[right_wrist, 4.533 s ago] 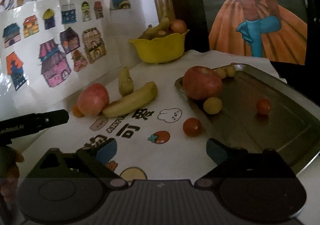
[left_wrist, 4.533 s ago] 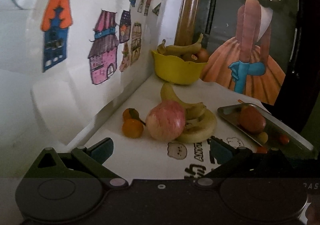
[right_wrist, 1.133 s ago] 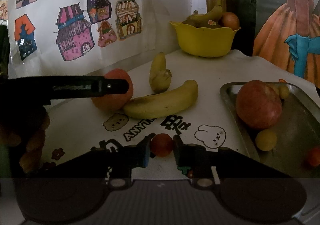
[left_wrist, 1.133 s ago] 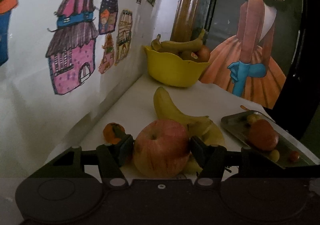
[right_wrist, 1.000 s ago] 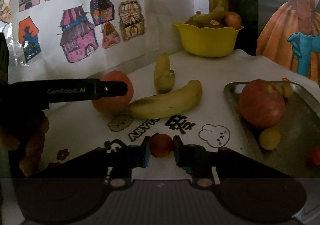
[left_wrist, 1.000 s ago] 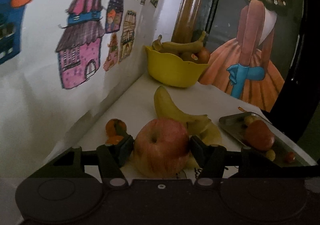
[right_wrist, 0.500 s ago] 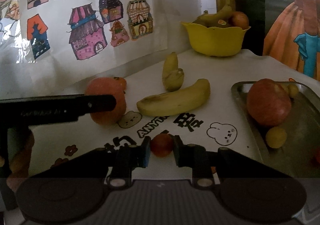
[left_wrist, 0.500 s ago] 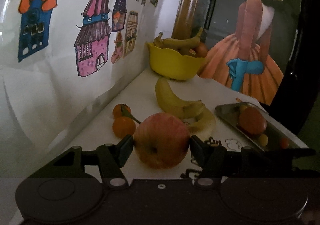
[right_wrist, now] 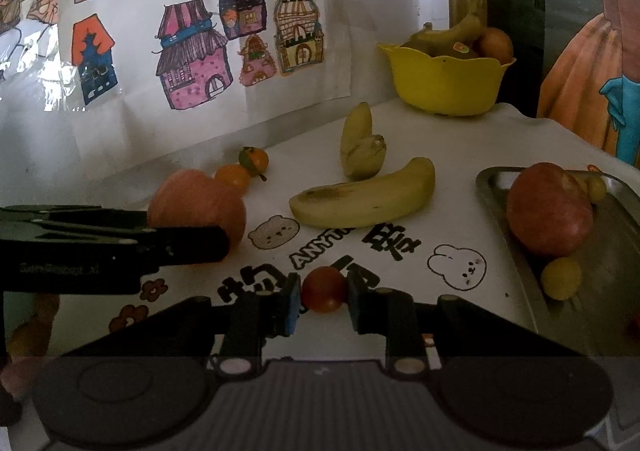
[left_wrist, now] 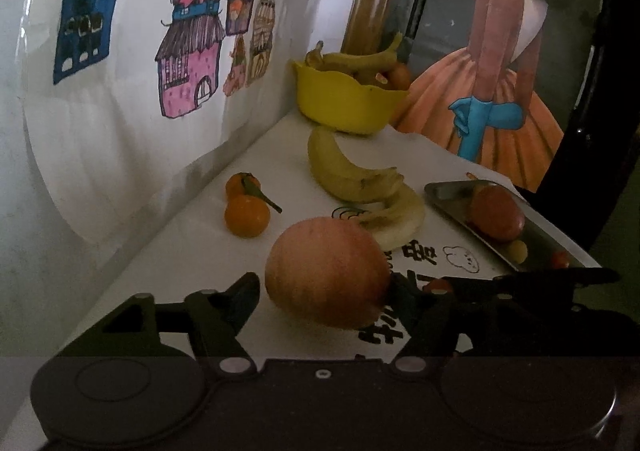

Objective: Organize fruits
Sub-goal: 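Grasp the red apple with the left tool while the right tool grasps a cherry tomato, then carry the apple and tomato over the metal tray and open both tools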

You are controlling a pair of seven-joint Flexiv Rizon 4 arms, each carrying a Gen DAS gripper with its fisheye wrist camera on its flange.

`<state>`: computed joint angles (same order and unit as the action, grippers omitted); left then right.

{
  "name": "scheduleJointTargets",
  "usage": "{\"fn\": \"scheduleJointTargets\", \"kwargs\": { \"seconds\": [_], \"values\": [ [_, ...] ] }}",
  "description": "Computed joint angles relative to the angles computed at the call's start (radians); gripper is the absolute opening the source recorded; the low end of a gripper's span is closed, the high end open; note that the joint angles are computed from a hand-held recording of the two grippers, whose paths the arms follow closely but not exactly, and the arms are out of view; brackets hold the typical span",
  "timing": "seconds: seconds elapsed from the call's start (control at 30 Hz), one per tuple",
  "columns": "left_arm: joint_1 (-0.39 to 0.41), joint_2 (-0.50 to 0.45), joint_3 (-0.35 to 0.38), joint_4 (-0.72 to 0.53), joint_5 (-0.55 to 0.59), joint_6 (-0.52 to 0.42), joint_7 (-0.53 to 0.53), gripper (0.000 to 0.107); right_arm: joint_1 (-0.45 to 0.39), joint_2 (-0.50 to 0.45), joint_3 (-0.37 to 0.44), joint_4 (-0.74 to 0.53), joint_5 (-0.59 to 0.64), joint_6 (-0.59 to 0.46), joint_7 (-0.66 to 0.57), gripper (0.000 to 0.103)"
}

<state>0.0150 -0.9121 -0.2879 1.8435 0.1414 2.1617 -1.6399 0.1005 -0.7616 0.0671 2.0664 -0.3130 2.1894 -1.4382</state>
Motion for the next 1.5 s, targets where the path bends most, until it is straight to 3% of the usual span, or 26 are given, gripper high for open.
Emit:
{"fn": "scheduleJointTargets", "kwargs": {
  "seconds": [0.13,0.4,0.63,0.77,1.03,1.5],
  "values": [
    [0.022,-0.006,-0.029,-0.014,0.007,-0.055,-0.003,0.075,0.013,0.003,-0.011,0.004,0.009,0.001,-0.018,0.031],
    [-0.006,0.009,-0.005,0.006,-0.022,-0.049,0.008,0.071,0.036,0.008,-0.024,0.011,0.033,0.002,-0.057,0.031],
    [-0.056,0.03,0.045,0.034,-0.069,-0.03,0.025,0.071,0.03,0.008,-0.017,0.01,0.036,-0.001,-0.065,0.03],
    [-0.123,0.04,0.098,0.045,-0.141,-0.01,0.033,0.07,0.022,0.006,-0.009,0.009,0.033,0.002,-0.06,0.026],
    [-0.169,0.053,0.115,0.052,-0.214,-0.012,0.025,0.07,0.016,0.006,-0.01,0.019,0.029,0.036,-0.061,0.025],
    [-0.215,0.064,0.119,0.02,-0.254,0.022,0.006,0.07,-0.042,0.002,-0.013,0.002,0.057,0.118,0.033,0.026]
  ]
}}
